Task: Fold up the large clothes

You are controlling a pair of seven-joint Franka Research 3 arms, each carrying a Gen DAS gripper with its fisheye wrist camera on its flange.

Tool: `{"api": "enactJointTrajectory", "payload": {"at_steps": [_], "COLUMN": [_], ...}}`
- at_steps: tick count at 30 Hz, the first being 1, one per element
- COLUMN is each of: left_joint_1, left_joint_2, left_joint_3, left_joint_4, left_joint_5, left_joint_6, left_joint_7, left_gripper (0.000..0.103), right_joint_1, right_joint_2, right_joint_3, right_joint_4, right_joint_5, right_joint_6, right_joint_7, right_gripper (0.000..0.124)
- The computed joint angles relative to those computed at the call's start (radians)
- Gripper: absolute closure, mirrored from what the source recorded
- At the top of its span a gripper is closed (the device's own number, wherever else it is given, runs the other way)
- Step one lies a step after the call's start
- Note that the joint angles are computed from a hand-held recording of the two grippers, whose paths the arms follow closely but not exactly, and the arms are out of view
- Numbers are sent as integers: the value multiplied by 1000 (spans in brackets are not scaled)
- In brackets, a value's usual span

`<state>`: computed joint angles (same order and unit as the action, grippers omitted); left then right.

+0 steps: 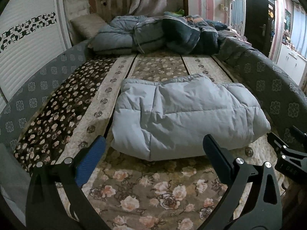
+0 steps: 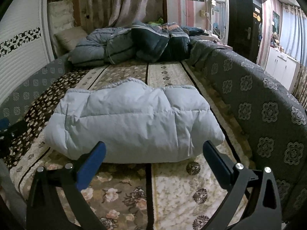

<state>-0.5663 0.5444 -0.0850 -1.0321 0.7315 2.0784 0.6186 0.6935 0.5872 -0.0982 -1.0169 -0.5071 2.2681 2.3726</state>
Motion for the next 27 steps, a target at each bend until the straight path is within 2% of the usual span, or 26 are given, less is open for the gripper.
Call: {"api": "enactJointTrajectory", "payload": {"at_steps": [27], "left_joint_1": [1], "left_joint_2": [-6], "left_joint_3": [-3], "left_joint_4": [-3], "left_joint_5": [6], "left_joint_6": [-22], "left_joint_7": [14], "left_gripper": [3], "right_joint_1": [-6], "right_joint_2": [-3], "right_joint_3": [1], "right_joint_4": [-10], "right_joint_5": [6], "right_joint_6": [16], "right_joint_7": [12], "right_gripper": [23]}}
